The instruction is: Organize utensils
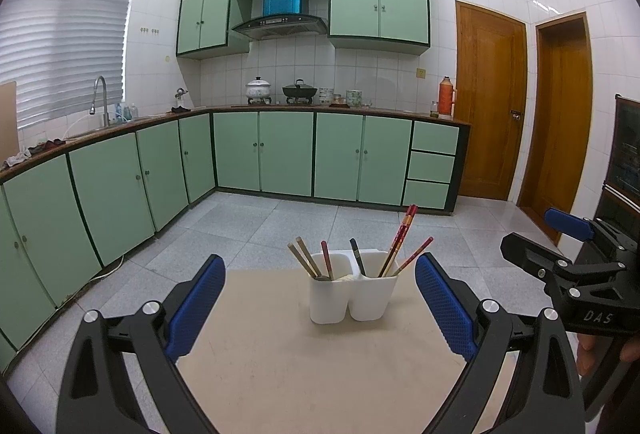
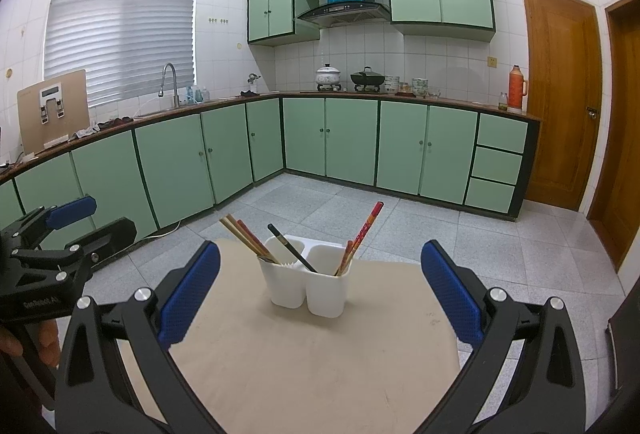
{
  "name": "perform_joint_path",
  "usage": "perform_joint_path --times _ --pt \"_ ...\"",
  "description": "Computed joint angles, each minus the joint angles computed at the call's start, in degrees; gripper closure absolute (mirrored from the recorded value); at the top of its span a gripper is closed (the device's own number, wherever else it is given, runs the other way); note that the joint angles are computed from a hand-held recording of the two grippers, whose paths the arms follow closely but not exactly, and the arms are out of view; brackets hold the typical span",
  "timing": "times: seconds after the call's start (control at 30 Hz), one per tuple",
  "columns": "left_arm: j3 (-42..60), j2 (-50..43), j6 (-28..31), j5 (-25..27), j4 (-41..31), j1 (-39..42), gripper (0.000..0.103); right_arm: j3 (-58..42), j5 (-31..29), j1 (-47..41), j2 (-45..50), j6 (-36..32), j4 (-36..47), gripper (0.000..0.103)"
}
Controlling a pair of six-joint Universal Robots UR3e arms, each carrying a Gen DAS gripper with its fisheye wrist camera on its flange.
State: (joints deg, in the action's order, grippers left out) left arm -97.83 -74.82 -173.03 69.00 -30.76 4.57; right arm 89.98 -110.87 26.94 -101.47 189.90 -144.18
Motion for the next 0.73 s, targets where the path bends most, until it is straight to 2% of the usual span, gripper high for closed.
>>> perform_joint_path --times 0.73 --pt "1.14 -1.34 -0.57 0.96 -0.63 -0.96 0.009 0.36 1.47 -1.77 -0.81 -0.5 0.58 0.005"
